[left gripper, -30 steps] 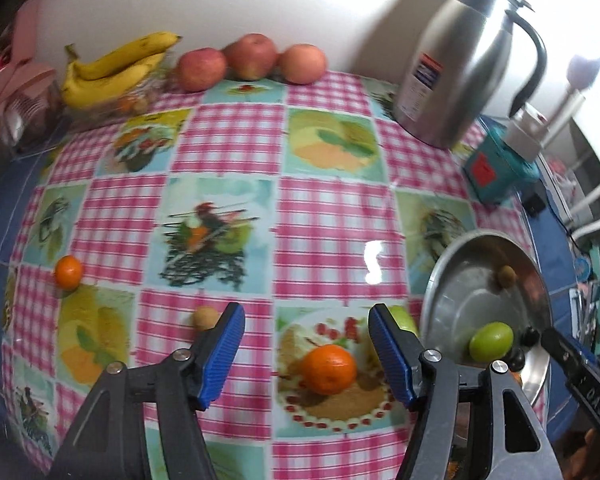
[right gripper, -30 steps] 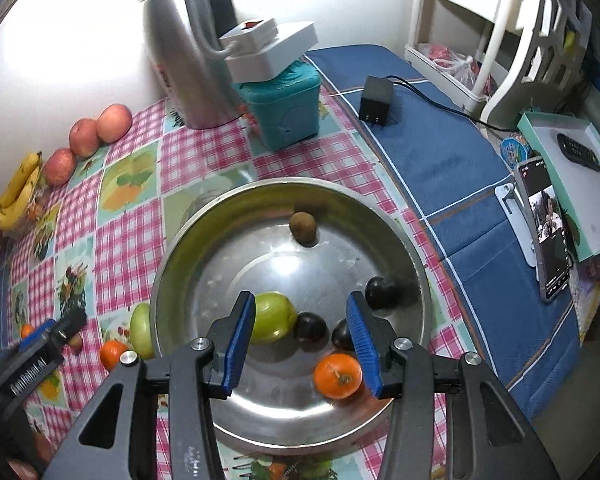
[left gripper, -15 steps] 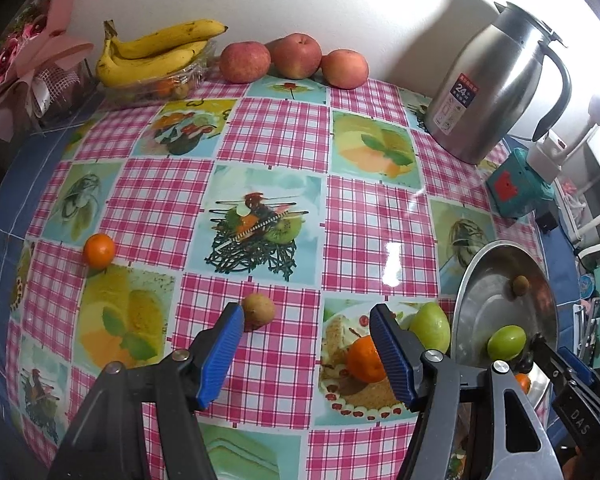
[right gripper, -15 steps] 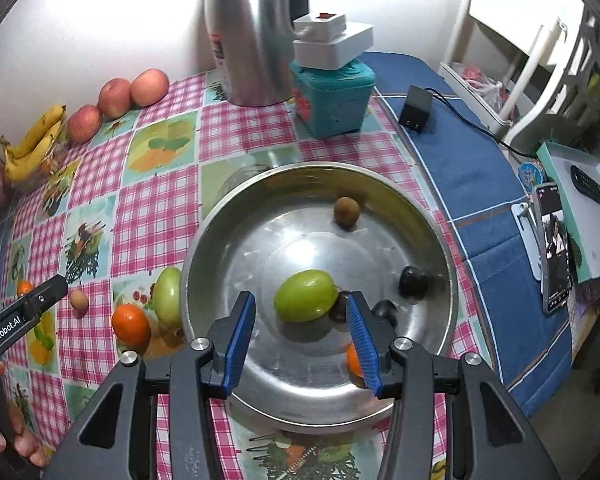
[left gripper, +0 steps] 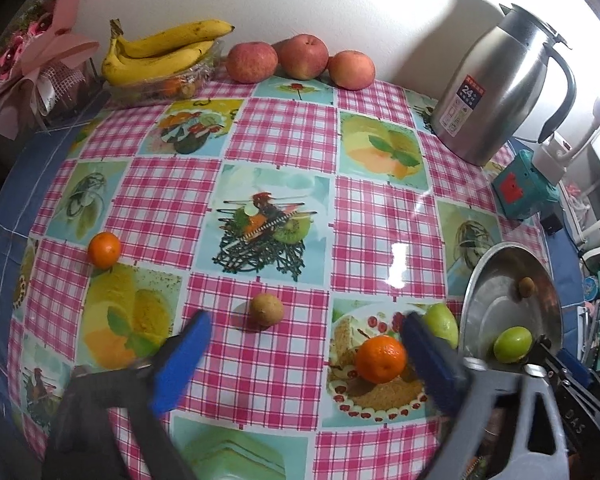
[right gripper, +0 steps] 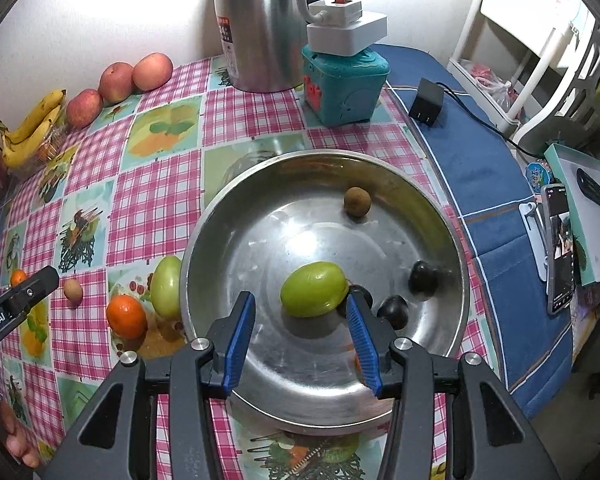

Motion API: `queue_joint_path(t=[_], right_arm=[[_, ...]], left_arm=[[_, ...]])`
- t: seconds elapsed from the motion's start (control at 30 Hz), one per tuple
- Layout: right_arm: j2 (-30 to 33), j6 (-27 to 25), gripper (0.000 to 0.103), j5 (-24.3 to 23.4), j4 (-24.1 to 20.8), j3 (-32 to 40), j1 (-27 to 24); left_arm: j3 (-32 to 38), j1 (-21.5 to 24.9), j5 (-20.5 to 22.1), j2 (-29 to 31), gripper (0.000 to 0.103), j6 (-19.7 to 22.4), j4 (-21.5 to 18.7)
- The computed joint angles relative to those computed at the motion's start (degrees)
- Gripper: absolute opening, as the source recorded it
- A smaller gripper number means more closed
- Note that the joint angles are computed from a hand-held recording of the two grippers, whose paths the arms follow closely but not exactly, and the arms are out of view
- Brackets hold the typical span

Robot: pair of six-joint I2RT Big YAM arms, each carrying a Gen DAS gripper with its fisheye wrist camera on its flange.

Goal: Organize fruits
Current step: 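Withdraw both tools from the basin toward the remaining fruit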

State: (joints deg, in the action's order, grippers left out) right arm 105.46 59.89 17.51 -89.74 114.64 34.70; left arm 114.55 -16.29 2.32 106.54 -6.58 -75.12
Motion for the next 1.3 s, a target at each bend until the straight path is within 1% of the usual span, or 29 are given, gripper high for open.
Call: queue_joint_path(t=[0.03,0.1,0.13,0.17,0.2,0.27,0.37,0.53,0.63,0.7,0.77,0.93,1.0,1.13,1.3], right_arm=[[0.0,0.2,0.054,0.2,0.2,-0.1,0.0],[-0.4,0.6,0.075,0.7,1.2,-0.8,0.0],[-0.8,0.7,0.08,1.0,2.1,-1.6,0.0],[-1.0,0.9,0.086,1.1,2.5,-2.0,-0.1],[-1.3,1.1,0.091,1.3,3.4,-2.8,-0.1],[-1.6,1.7,0.095,1.8,3.9,-3.6,-0.2],[-1.8,2.2,0.095,3.3,4.2,-4.2,-0.2],[-3.0,1.7,0.095,4.6,8.6,-6.4,-0.1],[-3.4,1.5,0.095,5.5,10.2,-7.0,0.0],[-3.7,1.5,0.095,5.9,11.3,-7.5,0.1],[-3.5,1.2,0.095,6.2,11.6,-7.5,0.2],[-3.3,0.5,0.095,4.9,13.5,-8.1,0.3],[-3.9,-0.7,0.095,5.7,16.1,-9.2,0.6],[-3.1,-1.7,0.095,4.6,16.5,-8.1,0.9],[-1.4,-3.7,0.095,0.4,18.1,-6.3,1.4]], left_arm=[[-0.7,-0.1,-1.2,-0.4,0.103,-0.1,0.9],[-1.0,-0.1,-2.9,-0.5,0.103,-0.3,1.0],[-1.0,0.1,-3.1,-0.5,0.103,-0.6,0.9],[-0.9,0.2,-3.2,-0.4,0.103,-0.6,0.8],[-0.8,0.2,-3.5,-0.3,0.103,-0.7,0.6],[-0.7,0.2,-4.5,-0.2,0.103,-0.1,0.4],[-0.9,0.1,-5.1,-0.4,0.103,0.8,0.7],[-1.3,-0.1,-5.8,-0.8,0.103,1.8,1.6],[-1.3,0.0,-6.1,-0.9,0.103,2.1,2.0],[-2.2,0.1,-6.8,-1.5,0.103,2.8,3.6],[-2.5,0.0,-7.4,-1.6,0.103,3.0,4.2],[-2.9,0.4,-6.9,-1.6,0.103,3.0,4.9],[-2.8,0.7,-6.4,-1.5,0.103,2.5,4.7],[-2.6,1.4,-5.3,-1.2,0.103,1.2,4.4],[-2.3,2.5,-5.0,-0.7,0.103,0.7,4.1]])
